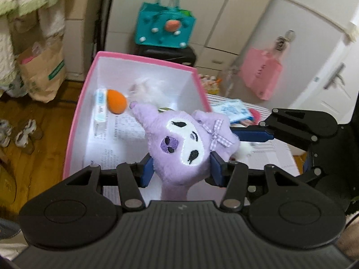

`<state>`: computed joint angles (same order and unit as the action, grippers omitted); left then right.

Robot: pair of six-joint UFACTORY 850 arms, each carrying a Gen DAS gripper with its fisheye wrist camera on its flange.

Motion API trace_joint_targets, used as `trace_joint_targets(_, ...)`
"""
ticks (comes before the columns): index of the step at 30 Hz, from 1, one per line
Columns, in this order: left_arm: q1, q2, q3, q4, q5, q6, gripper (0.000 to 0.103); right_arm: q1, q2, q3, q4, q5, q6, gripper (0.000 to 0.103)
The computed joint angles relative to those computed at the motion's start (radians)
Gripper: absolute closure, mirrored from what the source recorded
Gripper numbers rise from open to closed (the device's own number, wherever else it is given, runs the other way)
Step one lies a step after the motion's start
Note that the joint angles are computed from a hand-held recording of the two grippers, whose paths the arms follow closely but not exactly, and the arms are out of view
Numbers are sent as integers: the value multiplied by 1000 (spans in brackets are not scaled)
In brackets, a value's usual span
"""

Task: Organize soft objects
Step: 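Lift the purple plush toy with the left tool and carry it over the pink box, then lower the purple plush toy into the box and open the left tool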

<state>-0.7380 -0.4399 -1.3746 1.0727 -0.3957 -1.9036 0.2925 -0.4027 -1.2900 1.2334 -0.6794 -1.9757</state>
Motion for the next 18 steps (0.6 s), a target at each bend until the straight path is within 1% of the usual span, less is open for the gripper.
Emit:
trace_joint_targets(2,30,-17,-7,-37,28,10,54,15,-49,-61,-48,6,38,44)
trace_joint_targets(5,70,-43,-26,-167,61,84,54,34,-113,-147,-136,7,79,44)
trace_joint_targets(7,86,-69,-53,-251,59,144,54,48,-148,-196,-205,15,104,44)
trace_joint_targets(9,93,-106,-95,-324,29,201,54,62,-184,-253,-290,15,157,44)
trace_joint_targets(12,96,-143,-134,-352,-20,230,54,76,-239,-336,-394,-18,227,45)
trace_joint_targets(14,115,-144,-130,-408,3,263,54,79,-273,-385,-427,-45,234,45)
trace_joint_targets(16,139,-151,-131,-550,30,381,54,82,-310,-440,-478,-87,227,45)
trace_joint_targets(17,147,-158,-138,-611,33,441,54,84,-329,-469,-510,-104,219,44)
trace_joint_targets(18,152,-167,-150,-638,24,475,53,85,-348,-498,-528,-122,219,44)
